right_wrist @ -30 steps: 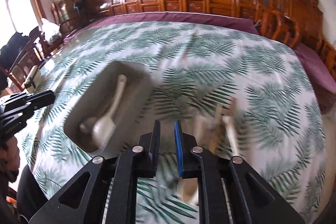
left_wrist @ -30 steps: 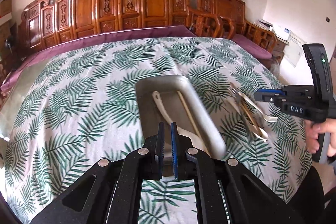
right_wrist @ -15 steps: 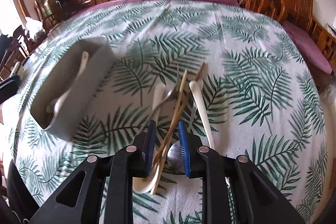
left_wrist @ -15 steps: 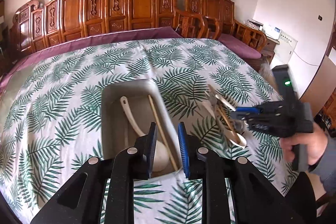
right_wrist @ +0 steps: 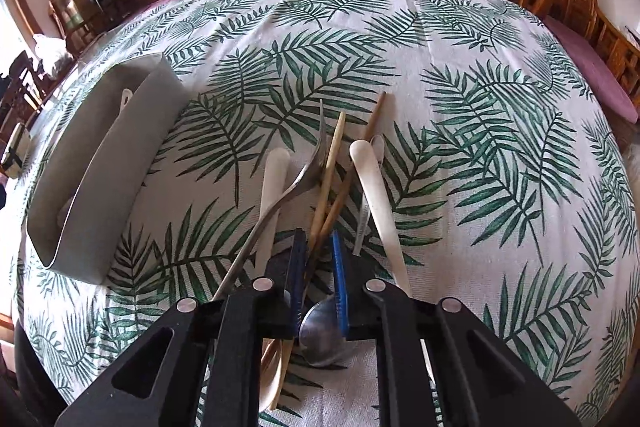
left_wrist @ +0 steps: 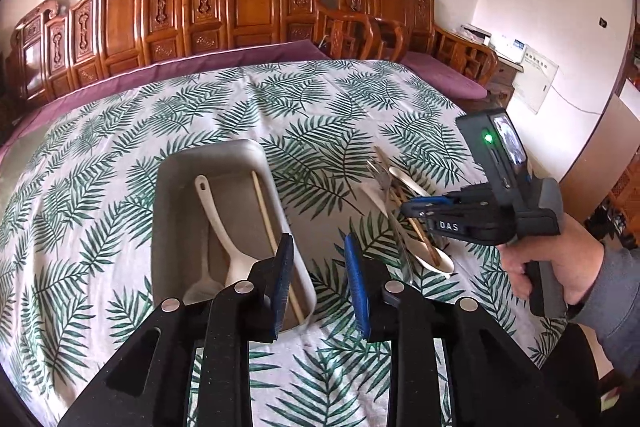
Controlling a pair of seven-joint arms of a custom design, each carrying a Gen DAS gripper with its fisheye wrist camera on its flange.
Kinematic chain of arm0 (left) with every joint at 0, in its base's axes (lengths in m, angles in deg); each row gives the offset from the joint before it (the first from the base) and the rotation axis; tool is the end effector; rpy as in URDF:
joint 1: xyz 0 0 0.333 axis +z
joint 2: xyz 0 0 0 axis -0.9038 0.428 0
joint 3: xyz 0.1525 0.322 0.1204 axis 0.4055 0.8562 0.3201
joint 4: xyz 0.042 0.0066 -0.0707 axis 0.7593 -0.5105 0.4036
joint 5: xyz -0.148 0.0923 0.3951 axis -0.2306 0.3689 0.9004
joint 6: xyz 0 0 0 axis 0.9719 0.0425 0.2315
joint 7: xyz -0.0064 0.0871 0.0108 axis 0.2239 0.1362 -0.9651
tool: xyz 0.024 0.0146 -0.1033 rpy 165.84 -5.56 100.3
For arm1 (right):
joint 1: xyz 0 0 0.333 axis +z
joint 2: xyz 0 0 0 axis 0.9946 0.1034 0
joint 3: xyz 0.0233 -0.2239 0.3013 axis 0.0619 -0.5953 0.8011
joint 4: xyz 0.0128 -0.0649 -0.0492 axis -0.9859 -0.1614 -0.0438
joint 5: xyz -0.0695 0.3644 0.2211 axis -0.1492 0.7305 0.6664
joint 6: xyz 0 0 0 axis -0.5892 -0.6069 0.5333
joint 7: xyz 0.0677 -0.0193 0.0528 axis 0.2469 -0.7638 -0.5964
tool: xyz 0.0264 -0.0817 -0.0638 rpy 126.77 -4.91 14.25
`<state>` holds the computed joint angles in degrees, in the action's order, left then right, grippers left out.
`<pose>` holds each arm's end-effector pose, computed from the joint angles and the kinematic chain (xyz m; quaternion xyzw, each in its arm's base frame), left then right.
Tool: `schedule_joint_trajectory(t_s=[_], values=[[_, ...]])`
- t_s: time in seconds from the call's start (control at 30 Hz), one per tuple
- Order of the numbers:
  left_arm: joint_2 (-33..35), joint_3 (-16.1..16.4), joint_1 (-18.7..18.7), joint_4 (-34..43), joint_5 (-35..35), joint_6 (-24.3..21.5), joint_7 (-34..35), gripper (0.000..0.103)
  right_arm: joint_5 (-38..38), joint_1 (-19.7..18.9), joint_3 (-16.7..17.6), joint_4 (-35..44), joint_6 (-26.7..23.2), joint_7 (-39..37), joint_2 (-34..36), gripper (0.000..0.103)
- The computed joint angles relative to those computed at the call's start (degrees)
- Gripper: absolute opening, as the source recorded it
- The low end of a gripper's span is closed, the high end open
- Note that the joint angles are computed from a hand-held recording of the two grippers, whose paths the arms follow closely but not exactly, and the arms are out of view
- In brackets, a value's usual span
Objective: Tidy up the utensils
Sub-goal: 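Grasp a wooden chopstick with the right tool while the left tool grasps a metal fork, then lift the metal fork with the left tool while the right tool holds the chopstick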
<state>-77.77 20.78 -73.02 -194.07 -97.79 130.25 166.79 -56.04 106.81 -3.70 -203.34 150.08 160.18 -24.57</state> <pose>0.5348 -0.0811 0.4536 -0.4627 0.8015 -0.3513 0.1420 0.6061 0.2653 0.4129 -0.6943 0.6813 -0.1092 0.2046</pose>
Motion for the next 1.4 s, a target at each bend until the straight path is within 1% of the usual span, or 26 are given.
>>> schedule_joint_trajectory(t_s=[0.1, 0.27, 0.33, 0.53, 0.63, 0.77, 0.87, 0.97, 1.03, 1.2, 1.3, 1.4], values=[[-0.04, -0.14, -0.15, -0.23, -0.02, -0.03, 0.16, 0.025, -0.39, 0.21, -0.19, -0.14, 0.0, 0.55, -0.11, 0.012], [0.18, -0.36, -0.31, -0.45, 0.42, -0.26, -0.31, 0.025, 0.06, -0.01, -0.19, -1.9, 2.01, 1.84, -1.53, 0.006], [0.26, -0.61, -0.52, -0.58, 0.53, -0.19, -0.41, 0.025, 1.38, -0.53, 0.37, -2.93, 3.03, 1.28, -2.38, 0.006], [0.79, -1.69, -1.67, -0.87, 1.06, 0.74, -1.44, 0.025, 0.24, -0.96, 0.7, -7.29, 5.88, 2.75, -6.59, 0.006], [1.19, -2.33, -2.23, -0.83, 2.22, 1.21, -2.76, 0.025, -0.74, -1.89, 1.25, -9.85, 7.14, 3.48, -9.29, 0.006], [2.1, -3.18, -3.05, -0.52, 3.87, 2.07, -4.54, 0.025, -0.23, -3.86, 2.47, -13.09, 8.19, 2.82, -12.58, 0.006], [3.08, -3.95, -3.4, -0.08, 5.92, 2.53, -6.89, 0.025, -0.42, -5.5, 3.41, -15.38, 8.85, 2.9, -14.58, 0.006], [4.36, -4.75, -3.58, 0.53, 8.09, 3.22, -9.01, 0.025, 0.94, -6.75, 4.16, -17.24, 9.45, 1.97, -15.88, 0.006], [5.71, -5.36, -3.48, 1.3, 10.16, 3.48, -11.24, 0.025, -0.23, -7.84, 4.74, -18.12, 9.53, 2.7, -16.42, 0.006], [9.45, -7.21, -2.45, 2.98, 18.42, 4.92, -18.65, 0.025, -1.13, -9.31, 5.5, -19.28, 9.85, 2.76, -16.63, 0.006], [11.13, -8.56, -1.58, 3.7, 22.88, 6.02, -21.88, 0.025, 0.03, -9.35, 5.41, -19.67, 10.05, 1.59, -16.46, 0.006], [13.08, -9.65, -0.53, 5.25, 27.03, 5.3, -26.32, 0.025, 1.01, -9.28, 5.32, -19.92, 10.04, 0.52, -16.24, 0.006]])
